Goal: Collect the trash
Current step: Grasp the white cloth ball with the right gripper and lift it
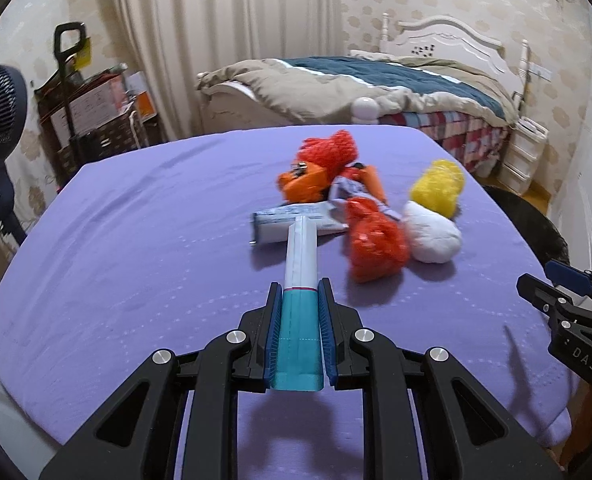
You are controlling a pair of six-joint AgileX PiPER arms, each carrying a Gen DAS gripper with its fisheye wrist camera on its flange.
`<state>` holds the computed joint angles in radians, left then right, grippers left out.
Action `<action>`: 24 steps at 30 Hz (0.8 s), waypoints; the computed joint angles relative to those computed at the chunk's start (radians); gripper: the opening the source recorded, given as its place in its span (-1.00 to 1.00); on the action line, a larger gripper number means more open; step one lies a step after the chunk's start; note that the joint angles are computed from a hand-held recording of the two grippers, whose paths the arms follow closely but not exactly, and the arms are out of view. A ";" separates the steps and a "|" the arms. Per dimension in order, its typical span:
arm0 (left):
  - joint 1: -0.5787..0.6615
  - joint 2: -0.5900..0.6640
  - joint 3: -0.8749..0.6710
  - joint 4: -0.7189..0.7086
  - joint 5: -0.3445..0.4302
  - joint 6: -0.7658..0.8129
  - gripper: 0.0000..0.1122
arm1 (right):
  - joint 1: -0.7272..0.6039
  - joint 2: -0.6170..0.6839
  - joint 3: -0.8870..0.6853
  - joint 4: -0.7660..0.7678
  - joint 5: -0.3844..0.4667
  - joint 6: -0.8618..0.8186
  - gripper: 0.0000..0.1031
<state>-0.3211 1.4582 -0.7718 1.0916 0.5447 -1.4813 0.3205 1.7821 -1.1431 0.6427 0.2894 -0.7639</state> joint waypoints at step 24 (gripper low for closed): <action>0.240 -0.018 0.072 -0.005 -0.126 0.020 -0.65 | 0.165 0.248 -0.362 -0.428 0.127 0.429 0.09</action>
